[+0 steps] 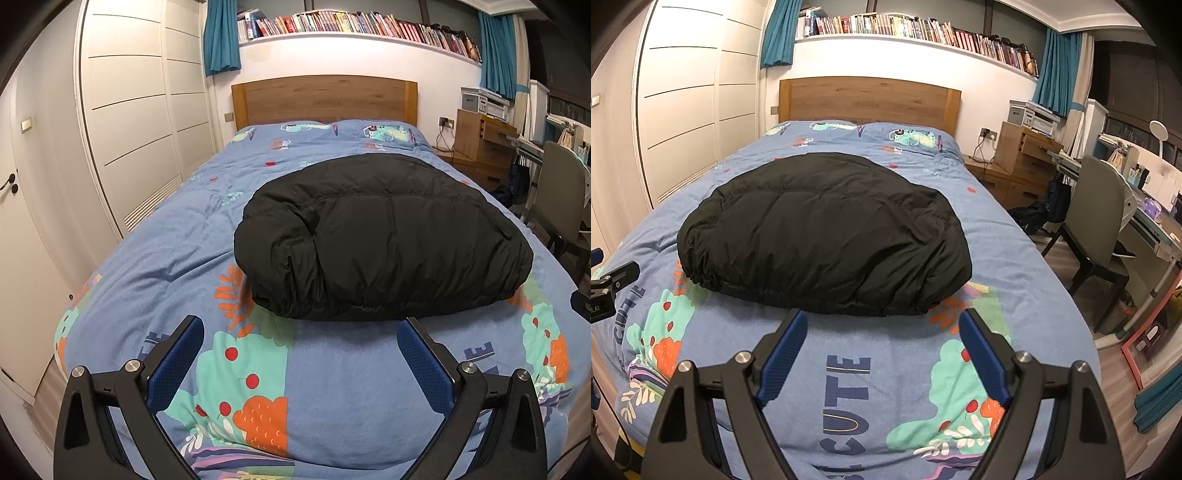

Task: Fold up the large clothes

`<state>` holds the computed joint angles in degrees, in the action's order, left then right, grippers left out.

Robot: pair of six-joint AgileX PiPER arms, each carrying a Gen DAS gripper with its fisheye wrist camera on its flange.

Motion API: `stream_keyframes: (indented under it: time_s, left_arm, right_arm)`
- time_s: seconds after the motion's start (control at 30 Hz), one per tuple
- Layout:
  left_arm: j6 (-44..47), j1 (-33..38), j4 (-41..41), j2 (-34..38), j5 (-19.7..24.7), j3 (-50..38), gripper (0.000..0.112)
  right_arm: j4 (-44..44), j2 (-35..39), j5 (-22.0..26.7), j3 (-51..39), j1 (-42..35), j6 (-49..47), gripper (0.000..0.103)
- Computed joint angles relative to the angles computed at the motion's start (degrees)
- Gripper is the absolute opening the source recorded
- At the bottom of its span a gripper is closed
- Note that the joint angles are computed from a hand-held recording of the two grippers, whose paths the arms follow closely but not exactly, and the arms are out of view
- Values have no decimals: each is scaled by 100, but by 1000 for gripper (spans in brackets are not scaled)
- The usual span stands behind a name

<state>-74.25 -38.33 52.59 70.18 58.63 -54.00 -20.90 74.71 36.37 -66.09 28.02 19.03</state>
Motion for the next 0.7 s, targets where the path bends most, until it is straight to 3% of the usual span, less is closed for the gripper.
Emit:
stream_keyframes:
  time_s: [0.7]
  left_arm:
    - [26, 52, -45, 13, -79, 67, 102]
  right_arm:
    - [-2, 80, -16, 36, -12, 14, 84]
